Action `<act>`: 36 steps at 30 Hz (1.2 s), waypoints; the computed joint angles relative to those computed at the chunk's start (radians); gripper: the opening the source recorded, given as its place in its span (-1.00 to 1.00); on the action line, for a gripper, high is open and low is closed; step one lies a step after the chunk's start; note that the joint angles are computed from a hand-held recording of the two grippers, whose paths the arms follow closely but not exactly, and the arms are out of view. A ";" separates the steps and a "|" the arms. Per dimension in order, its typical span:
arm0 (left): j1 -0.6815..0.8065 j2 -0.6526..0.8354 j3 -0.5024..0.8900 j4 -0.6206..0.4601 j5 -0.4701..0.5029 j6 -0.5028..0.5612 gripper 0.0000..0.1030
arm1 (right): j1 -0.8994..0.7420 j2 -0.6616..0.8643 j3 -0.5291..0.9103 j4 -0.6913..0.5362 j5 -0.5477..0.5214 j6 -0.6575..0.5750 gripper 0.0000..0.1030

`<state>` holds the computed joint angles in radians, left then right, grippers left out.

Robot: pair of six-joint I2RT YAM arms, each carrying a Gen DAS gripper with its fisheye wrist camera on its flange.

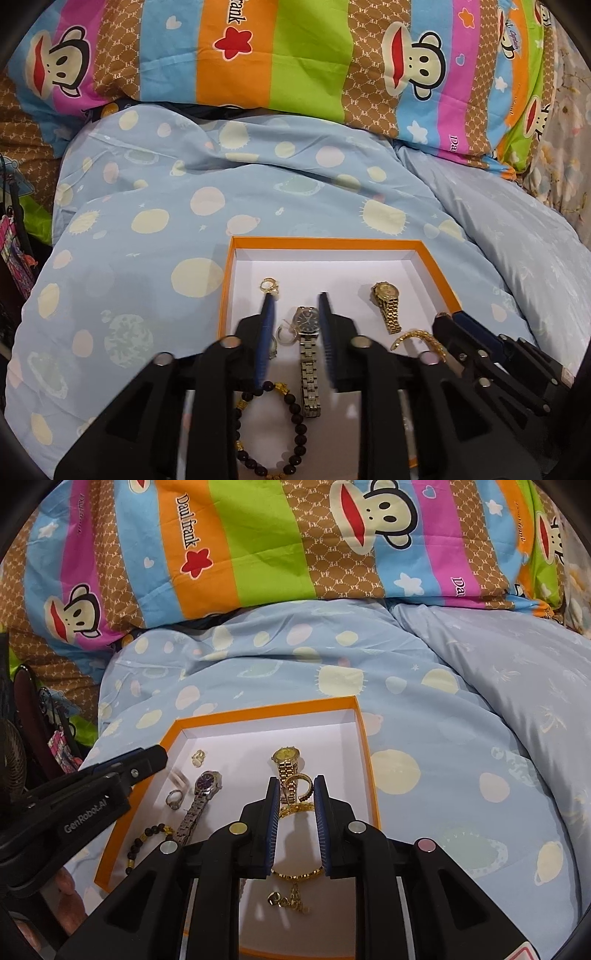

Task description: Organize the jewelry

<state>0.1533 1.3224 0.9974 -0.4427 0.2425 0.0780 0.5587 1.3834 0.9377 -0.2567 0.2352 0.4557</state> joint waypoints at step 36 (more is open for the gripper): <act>0.195 -0.734 -0.391 -0.302 0.046 0.215 0.28 | 0.528 -0.372 -0.189 -0.432 0.488 0.438 0.46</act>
<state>0.3484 0.5885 0.6066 -0.7452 0.2882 0.2934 1.0865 1.0116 0.7487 -0.6887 0.7230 0.8939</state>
